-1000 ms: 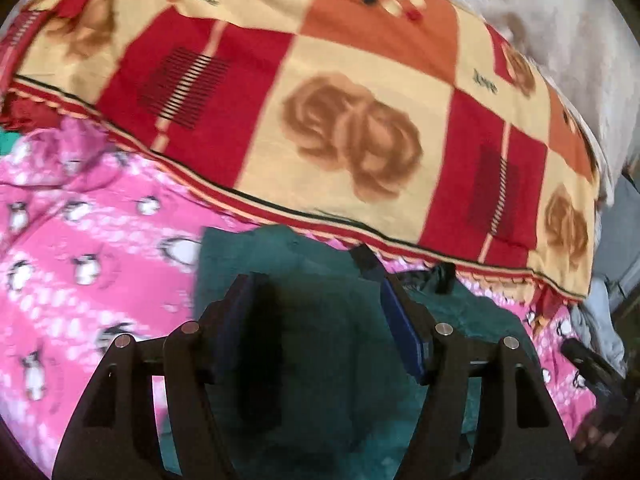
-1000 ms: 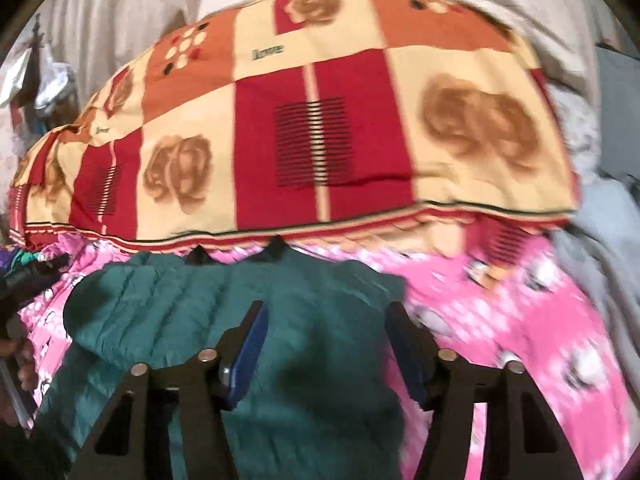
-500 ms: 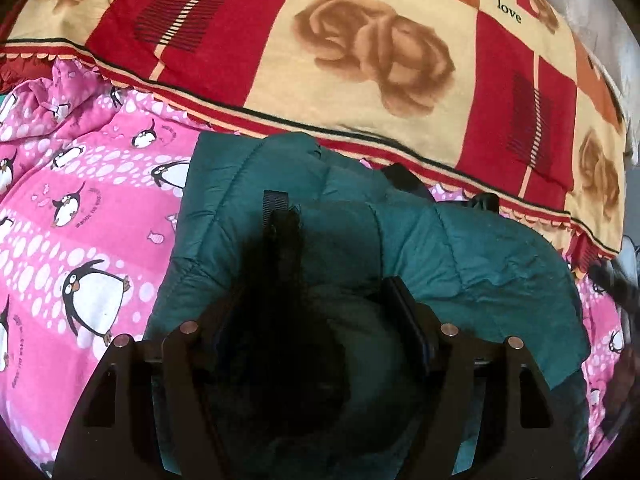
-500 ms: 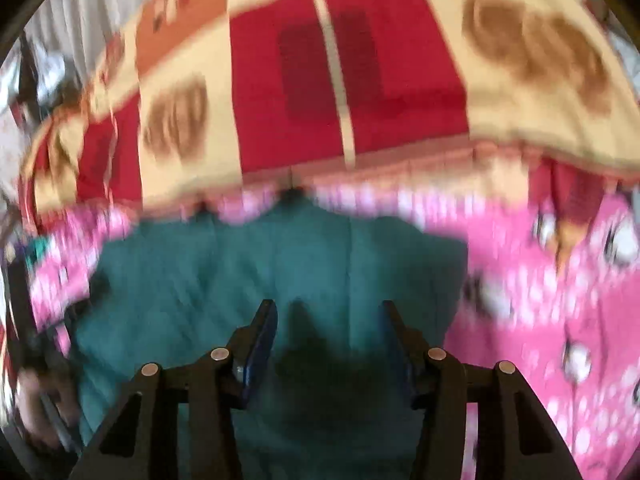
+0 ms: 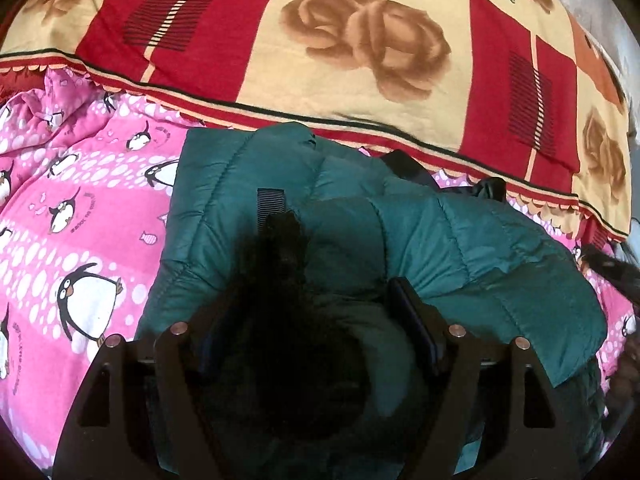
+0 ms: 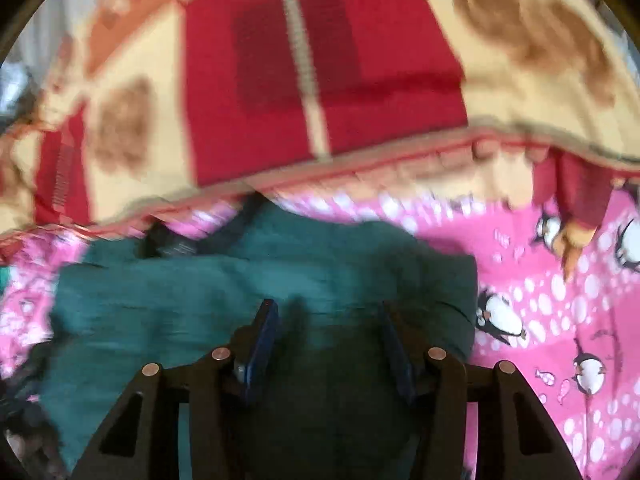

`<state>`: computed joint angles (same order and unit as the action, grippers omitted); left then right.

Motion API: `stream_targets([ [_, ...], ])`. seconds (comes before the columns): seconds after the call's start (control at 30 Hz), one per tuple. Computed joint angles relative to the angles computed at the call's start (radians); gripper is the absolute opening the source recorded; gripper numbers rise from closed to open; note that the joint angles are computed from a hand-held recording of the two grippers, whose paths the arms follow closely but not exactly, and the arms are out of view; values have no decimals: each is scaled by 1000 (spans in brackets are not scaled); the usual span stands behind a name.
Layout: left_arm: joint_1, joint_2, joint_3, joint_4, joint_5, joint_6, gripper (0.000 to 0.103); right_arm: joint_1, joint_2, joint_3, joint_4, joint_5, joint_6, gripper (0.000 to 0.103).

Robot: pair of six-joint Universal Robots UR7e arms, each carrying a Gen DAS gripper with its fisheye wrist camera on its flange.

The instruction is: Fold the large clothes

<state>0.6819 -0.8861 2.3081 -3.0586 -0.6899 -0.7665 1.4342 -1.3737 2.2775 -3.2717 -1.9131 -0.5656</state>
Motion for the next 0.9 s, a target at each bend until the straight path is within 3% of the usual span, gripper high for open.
stream_targets([
  [0.07,-1,0,0,1,2,1,75,9,-45,55,0,50,-16,51],
  [0.13,0,3,5,-23,-3,14,78,8,-16,78,34,14,-49,51],
  [0.17,2,6,7,-46,-12,31,81,-1,19,86,6,-17,-72,51],
  [0.23,1,8,7,-47,-10,34,81,-34,63,128,-120,2,-135,52],
  [0.43,2,6,3,-36,-11,37,80,-22,99,149,-238,-44,-192,51],
  [0.7,-1,3,-4,2,-4,25,81,4,105,142,-237,-89,-190,52],
  [0.9,-2,5,-11,20,-1,22,83,-6,105,147,-250,-63,-200,53],
])
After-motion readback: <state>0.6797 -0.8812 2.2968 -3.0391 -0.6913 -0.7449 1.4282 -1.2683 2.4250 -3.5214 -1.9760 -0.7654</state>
